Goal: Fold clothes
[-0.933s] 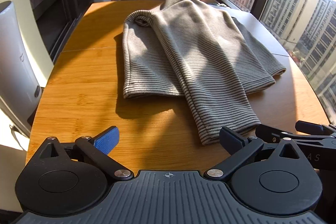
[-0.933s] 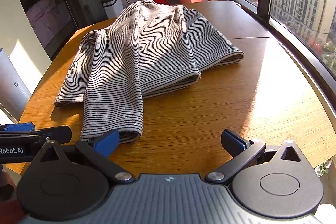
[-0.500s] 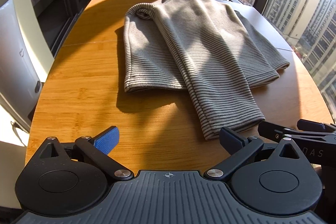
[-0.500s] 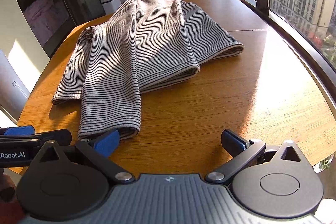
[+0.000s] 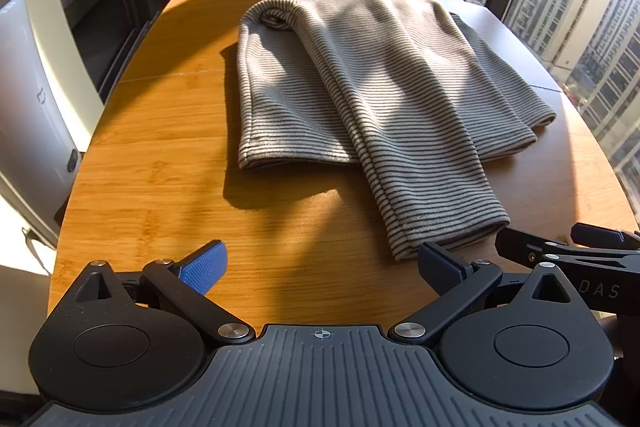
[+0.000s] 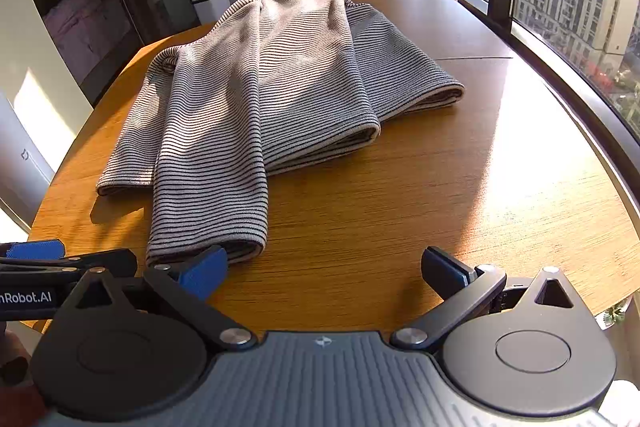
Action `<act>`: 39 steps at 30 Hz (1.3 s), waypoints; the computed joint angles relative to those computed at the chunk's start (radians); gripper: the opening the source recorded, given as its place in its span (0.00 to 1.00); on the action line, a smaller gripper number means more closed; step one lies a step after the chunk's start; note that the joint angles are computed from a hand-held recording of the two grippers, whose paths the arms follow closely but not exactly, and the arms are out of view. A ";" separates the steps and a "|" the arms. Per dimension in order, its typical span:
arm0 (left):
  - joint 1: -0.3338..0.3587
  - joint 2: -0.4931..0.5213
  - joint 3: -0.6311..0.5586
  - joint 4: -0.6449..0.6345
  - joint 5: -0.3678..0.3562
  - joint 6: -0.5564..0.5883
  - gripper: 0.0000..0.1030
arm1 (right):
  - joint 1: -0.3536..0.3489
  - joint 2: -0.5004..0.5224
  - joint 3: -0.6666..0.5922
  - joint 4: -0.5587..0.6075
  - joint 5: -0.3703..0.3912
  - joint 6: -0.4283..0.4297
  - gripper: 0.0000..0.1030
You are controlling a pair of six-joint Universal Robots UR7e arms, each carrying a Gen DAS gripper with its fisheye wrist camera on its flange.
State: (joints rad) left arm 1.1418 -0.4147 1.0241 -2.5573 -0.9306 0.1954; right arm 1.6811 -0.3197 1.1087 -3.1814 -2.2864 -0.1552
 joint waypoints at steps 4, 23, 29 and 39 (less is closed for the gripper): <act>0.001 0.002 -0.006 0.008 -0.001 -0.004 1.00 | -0.001 -0.002 0.002 0.002 0.001 0.002 1.00; 0.003 0.008 -0.023 0.038 0.005 -0.013 1.00 | 0.001 0.003 -0.006 0.014 -0.007 0.004 1.00; 0.005 0.012 -0.036 0.063 0.004 -0.023 1.00 | 0.001 0.003 -0.006 0.014 -0.011 -0.001 1.00; 0.004 0.015 -0.043 0.076 0.007 -0.026 1.00 | -0.001 0.001 -0.007 0.024 -0.006 0.005 1.00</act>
State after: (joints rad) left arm 1.1454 -0.3994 0.9806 -2.4810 -0.9241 0.1692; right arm 1.6800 -0.3184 1.1014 -3.1573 -2.2928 -0.1500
